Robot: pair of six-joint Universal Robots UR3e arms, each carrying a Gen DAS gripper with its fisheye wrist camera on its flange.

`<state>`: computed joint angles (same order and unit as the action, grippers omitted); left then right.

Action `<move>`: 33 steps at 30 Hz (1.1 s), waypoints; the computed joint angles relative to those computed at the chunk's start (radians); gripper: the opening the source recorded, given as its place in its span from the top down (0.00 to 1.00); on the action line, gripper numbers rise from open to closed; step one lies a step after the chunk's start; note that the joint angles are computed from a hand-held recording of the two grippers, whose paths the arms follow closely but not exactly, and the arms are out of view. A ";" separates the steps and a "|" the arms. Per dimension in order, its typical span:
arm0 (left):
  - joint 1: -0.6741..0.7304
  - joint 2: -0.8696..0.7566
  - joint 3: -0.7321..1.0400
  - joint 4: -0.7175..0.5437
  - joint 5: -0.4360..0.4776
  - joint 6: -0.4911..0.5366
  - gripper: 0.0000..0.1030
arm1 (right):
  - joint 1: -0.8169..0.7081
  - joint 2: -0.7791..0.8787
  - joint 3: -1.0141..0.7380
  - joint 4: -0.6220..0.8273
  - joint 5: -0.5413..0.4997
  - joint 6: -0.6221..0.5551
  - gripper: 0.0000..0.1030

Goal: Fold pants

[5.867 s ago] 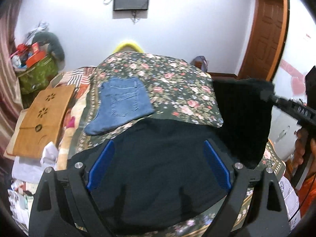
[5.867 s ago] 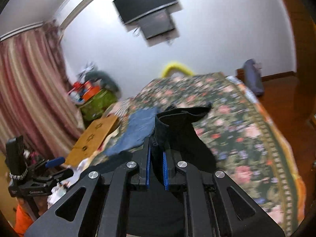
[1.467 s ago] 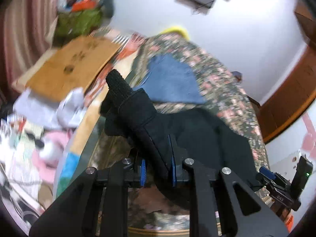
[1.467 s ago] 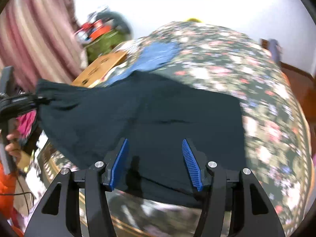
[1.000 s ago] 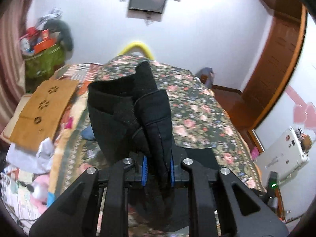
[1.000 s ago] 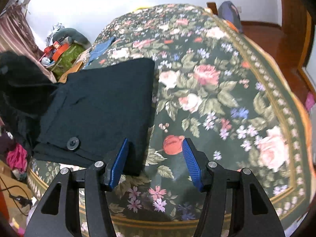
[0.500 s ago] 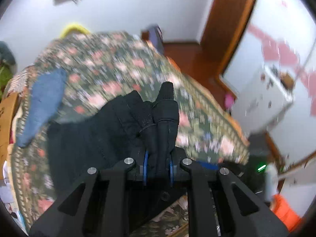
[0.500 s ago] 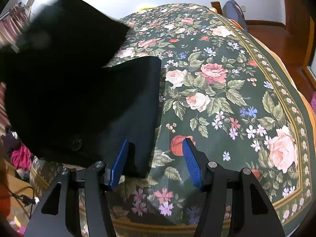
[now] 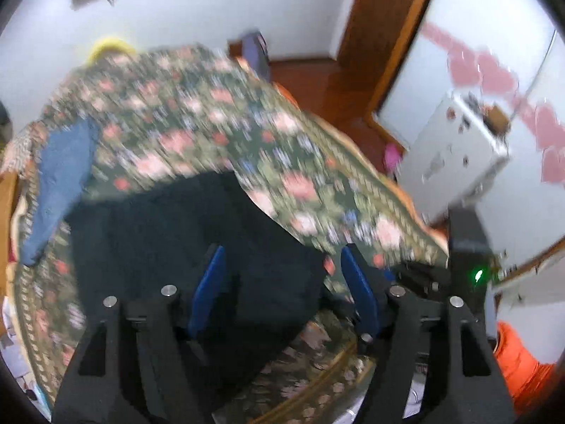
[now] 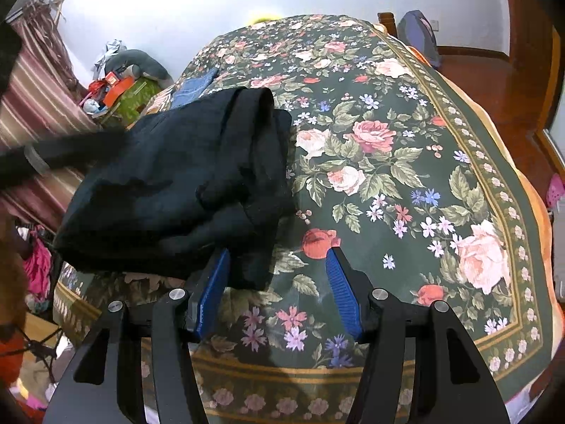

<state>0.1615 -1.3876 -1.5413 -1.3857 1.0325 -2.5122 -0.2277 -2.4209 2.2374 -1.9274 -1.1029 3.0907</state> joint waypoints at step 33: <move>0.510 -0.068 -0.249 0.209 0.164 0.086 0.16 | 0.279 0.758 -0.470 -0.336 -0.260 0.067 0.42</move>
